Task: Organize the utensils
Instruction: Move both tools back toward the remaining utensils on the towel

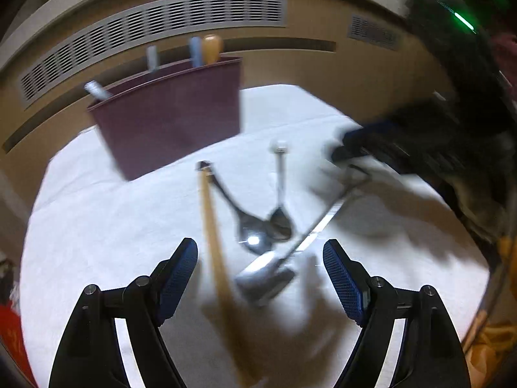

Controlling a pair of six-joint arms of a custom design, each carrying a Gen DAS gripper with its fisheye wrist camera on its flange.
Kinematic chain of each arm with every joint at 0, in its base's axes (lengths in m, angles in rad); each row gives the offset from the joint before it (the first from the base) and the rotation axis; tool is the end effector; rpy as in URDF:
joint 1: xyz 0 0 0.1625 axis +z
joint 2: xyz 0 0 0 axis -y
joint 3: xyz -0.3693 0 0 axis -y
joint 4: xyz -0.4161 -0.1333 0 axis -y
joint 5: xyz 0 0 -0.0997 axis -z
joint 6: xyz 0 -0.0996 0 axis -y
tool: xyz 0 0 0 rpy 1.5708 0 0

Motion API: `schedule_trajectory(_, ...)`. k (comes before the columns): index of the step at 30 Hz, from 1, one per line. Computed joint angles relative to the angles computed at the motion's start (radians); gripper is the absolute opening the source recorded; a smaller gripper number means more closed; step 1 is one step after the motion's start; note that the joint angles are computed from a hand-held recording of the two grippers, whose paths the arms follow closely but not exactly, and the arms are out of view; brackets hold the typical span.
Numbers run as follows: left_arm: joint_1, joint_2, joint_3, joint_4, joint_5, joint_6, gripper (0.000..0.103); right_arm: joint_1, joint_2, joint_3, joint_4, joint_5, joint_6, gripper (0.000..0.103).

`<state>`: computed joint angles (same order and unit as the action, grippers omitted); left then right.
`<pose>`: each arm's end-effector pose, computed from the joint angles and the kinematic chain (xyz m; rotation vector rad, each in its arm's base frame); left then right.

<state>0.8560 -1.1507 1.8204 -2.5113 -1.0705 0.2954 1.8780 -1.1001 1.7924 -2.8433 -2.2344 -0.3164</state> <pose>-0.2541 -0.5690 0.1839 1.2086 2.3775 -0.4969 0.2543 -0.5637 0.2151 0.4990 -2.3491 0.7094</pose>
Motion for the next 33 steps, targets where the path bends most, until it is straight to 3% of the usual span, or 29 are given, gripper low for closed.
schedule_trajectory(4,0.019,0.000,-0.019,0.019,0.046,-0.079,0.080,-0.013,-0.043,0.062,0.063,0.031,0.102,0.040)
schedule_trajectory(9,0.037,-0.019,-0.013,0.012,0.054,-0.108,0.080,-0.045,-0.062,0.081,0.124,0.106,0.224,0.040)
schedule_trajectory(10,0.038,-0.022,-0.010,0.008,0.053,-0.103,0.080,-0.045,-0.057,0.075,0.135,0.114,0.224,0.037)
schedule_trajectory(11,0.039,-0.025,-0.008,0.006,0.048,-0.099,0.080,-0.040,-0.047,0.067,0.139,0.115,0.217,0.025)
schedule_trajectory(13,0.042,-0.032,-0.004,0.006,0.033,-0.092,0.080,-0.028,-0.017,0.035,0.147,0.113,0.195,0.014)
schedule_trajectory(16,0.043,-0.041,0.004,0.003,0.015,-0.084,0.080,-0.006,0.030,-0.020,0.115,0.116,0.147,0.009)
schedule_trajectory(21,0.051,-0.049,0.006,0.012,0.008,-0.080,0.080,0.022,0.097,-0.111,0.090,0.095,0.090,0.009)
schedule_trajectory(27,0.062,-0.035,-0.002,0.018,0.012,-0.104,0.080,0.029,0.064,-0.076,0.104,0.040,0.089,0.010)
schedule_trajectory(33,0.057,-0.007,-0.024,0.036,0.002,-0.108,0.078,-0.003,0.004,0.015,0.152,0.007,0.167,0.026)
